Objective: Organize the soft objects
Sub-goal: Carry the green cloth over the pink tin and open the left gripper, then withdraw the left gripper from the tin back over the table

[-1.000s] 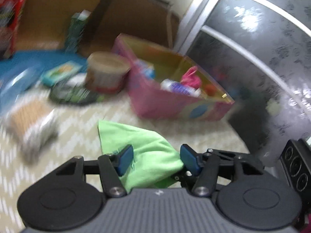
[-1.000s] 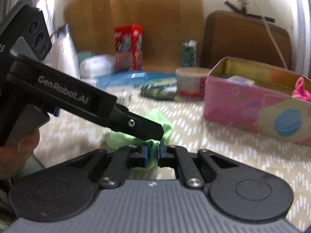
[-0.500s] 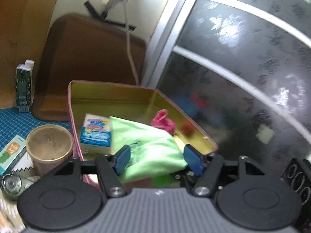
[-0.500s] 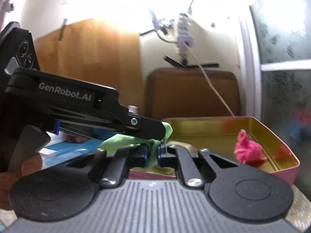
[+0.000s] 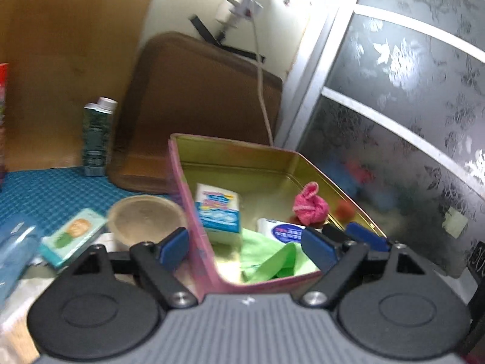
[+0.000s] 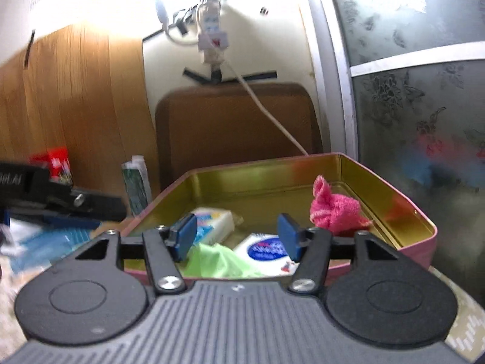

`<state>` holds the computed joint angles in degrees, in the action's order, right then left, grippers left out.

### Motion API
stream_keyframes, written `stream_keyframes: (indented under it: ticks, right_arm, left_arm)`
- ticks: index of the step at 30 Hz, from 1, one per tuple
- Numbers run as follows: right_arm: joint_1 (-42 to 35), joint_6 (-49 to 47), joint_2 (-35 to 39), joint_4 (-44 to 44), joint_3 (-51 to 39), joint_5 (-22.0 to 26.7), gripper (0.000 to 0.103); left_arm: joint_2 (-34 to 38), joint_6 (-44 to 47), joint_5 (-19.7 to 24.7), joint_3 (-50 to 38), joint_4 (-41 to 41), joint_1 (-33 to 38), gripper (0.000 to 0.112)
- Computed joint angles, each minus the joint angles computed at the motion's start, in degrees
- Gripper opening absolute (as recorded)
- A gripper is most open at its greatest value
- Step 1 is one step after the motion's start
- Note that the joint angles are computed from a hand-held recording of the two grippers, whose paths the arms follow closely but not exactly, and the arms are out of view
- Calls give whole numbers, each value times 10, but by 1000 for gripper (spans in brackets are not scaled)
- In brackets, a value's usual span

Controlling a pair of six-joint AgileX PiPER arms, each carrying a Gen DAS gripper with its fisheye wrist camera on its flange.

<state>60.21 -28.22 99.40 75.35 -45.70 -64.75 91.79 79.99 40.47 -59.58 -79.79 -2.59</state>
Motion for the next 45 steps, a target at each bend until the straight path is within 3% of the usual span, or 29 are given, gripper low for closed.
stream_keyframes:
  ticks: [4, 7, 14, 17, 21, 24, 29, 35, 41, 45]
  right_arm:
    - [27, 15, -3, -12, -2, -24, 61]
    - [41, 25, -1, -32, -11, -10, 61]
    - [63, -44, 55, -56, -95, 83, 59]
    - [58, -83, 86, -45, -149, 154, 50]
    - [35, -112, 120, -12, -213, 253, 47]
    - [19, -120, 139, 32, -240, 304, 47]
    - [21, -92, 140, 42, -235, 288, 45]
    - [42, -166, 157, 109, -265, 251, 47]
    - [43, -109, 152, 93, -252, 248, 47]
    - [65, -107, 150, 109, -243, 216, 47]
  left_arm:
    - [-23, 64, 54, 58, -26, 87, 84]
    - [-32, 120, 72, 108, -27, 152, 84]
    - [-14, 185, 121, 157, -2, 286, 84]
    - [-3, 199, 99, 159, -3, 308, 84]
    - [1, 216, 31, 163, -19, 309, 84]
    - [-7, 247, 10, 181, -47, 309, 84]
    - [-40, 314, -81, 216, -110, 252, 88]
    - [-43, 315, -102, 218, -119, 242, 93]
    - [-50, 325, -127, 224, -133, 228, 94]
    - [-67, 362, -159, 240, -175, 204, 94]
